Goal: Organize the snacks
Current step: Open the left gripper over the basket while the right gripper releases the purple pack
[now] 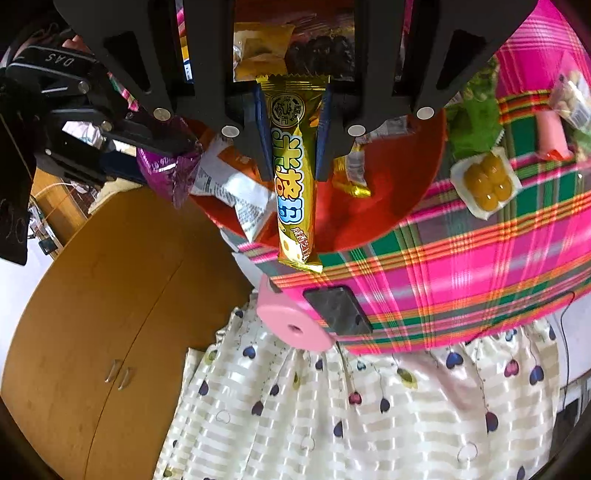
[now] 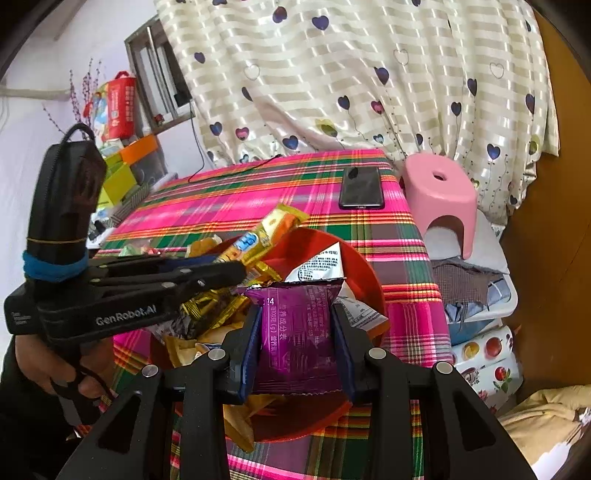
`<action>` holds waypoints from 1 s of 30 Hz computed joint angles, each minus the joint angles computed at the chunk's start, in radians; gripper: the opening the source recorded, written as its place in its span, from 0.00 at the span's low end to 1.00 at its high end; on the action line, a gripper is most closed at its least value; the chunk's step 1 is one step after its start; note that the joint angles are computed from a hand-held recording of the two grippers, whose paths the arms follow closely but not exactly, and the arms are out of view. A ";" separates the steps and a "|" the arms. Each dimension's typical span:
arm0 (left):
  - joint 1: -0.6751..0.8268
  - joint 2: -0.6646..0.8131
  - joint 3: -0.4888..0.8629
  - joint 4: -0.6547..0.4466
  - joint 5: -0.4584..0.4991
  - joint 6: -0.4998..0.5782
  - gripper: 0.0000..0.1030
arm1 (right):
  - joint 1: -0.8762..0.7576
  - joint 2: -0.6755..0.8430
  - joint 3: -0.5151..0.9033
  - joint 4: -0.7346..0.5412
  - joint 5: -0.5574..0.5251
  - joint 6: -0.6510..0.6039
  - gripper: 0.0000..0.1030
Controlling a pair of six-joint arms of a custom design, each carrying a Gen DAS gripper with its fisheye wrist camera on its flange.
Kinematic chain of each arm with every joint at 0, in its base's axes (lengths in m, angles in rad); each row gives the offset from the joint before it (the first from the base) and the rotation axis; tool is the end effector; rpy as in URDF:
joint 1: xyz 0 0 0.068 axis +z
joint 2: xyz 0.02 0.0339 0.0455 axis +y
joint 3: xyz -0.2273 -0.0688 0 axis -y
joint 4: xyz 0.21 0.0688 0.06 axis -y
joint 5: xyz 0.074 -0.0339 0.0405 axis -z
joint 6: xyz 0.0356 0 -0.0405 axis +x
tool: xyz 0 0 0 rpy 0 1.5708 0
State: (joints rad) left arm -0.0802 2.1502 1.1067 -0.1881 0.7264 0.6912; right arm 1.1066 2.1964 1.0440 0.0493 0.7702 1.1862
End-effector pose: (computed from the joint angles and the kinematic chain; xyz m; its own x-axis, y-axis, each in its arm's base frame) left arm 0.3325 -0.0504 0.0575 -0.5456 0.5219 -0.6556 0.8151 0.5123 -0.2705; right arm 0.1735 0.2913 0.0414 -0.6146 0.2586 -0.7452 0.1824 0.9657 0.1847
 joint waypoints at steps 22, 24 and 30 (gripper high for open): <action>0.018 0.019 -0.009 -0.011 -0.034 0.001 0.24 | -0.036 0.041 -0.041 0.115 -0.077 -0.018 0.33; 0.026 0.001 -0.032 0.011 -0.030 -0.003 0.25 | -0.037 0.039 -0.052 0.132 -0.083 -0.018 0.33; 0.069 -0.052 -0.087 0.089 -0.035 -0.012 0.36 | -0.018 0.017 -0.057 0.104 -0.047 -0.001 0.39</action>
